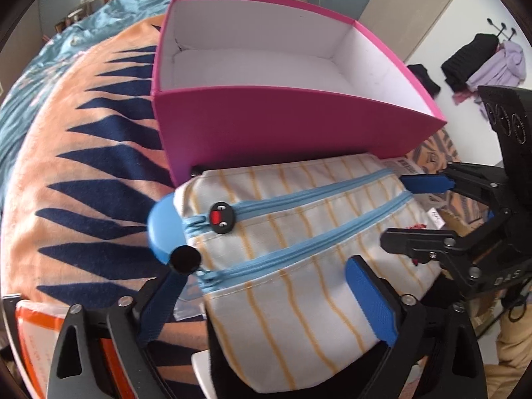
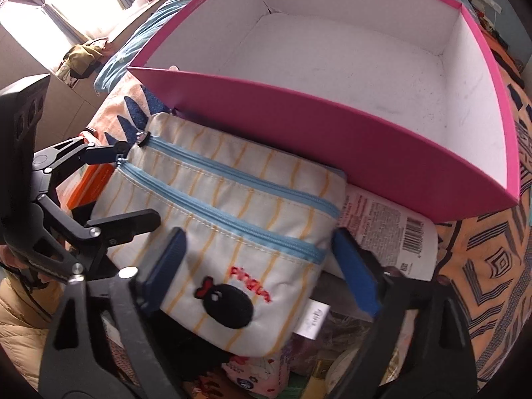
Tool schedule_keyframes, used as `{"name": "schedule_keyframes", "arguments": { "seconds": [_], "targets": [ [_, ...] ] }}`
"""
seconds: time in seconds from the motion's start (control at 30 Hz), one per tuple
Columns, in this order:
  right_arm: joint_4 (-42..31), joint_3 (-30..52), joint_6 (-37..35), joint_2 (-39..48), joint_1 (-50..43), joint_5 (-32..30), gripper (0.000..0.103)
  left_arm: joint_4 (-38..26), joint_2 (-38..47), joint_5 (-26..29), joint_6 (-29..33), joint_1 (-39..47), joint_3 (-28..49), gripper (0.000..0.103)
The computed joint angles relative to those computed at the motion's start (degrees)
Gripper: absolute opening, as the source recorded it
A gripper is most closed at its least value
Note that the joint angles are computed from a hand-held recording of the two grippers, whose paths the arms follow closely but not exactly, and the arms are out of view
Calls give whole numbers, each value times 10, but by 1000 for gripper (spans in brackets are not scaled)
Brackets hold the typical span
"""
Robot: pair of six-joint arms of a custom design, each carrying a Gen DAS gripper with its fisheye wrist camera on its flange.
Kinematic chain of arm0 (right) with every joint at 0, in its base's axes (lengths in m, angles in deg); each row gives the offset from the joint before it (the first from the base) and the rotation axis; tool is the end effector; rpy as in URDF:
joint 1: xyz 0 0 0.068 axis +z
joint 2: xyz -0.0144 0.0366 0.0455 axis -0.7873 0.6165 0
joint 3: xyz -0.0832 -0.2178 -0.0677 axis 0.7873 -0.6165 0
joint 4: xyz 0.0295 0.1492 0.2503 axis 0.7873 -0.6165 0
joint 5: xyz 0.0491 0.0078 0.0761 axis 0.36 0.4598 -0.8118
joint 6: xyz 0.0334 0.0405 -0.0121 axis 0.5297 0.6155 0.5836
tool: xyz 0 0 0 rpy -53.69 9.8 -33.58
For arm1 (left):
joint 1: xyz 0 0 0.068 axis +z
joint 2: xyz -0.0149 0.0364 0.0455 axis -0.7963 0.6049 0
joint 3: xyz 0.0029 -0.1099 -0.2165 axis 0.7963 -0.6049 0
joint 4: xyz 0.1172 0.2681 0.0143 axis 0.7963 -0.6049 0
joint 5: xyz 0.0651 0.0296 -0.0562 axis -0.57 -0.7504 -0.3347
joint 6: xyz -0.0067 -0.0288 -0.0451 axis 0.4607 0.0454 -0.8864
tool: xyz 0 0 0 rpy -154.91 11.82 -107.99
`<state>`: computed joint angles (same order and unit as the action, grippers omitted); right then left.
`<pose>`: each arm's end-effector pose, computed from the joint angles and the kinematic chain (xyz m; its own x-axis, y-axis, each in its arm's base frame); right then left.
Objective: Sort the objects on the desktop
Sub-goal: 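Move the right tool toward the white striped Pingu pouch, then close the right gripper on the Pingu pouch edge and lift it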
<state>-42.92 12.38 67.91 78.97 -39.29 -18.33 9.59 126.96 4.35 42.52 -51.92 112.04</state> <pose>0.2171 0.0589 0.1903 -0.8607 -0.3899 -0.3273 -0.4678 0.8594 0.2063 0.2034 -0.0115 0.1496 -0.8623 0.3358 -0.3789 0.4509 0.8498 -0.2730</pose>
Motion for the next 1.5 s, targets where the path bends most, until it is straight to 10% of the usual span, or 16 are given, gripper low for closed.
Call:
{"name": "schedule_keyframes", "arguments": {
  "seconds": [0.73,1.17,1.5],
  "targets": [
    [28,-14,18,-6,-8,-25,71,4,-8,30,4,13,-2,73],
    [28,-11,20,22,34,32,103,20,-10,4,-16,-3,-10,74],
    [49,-53,38,-63,32,24,55,5,-66,3,-15,5,-28,63]
  ]
}}
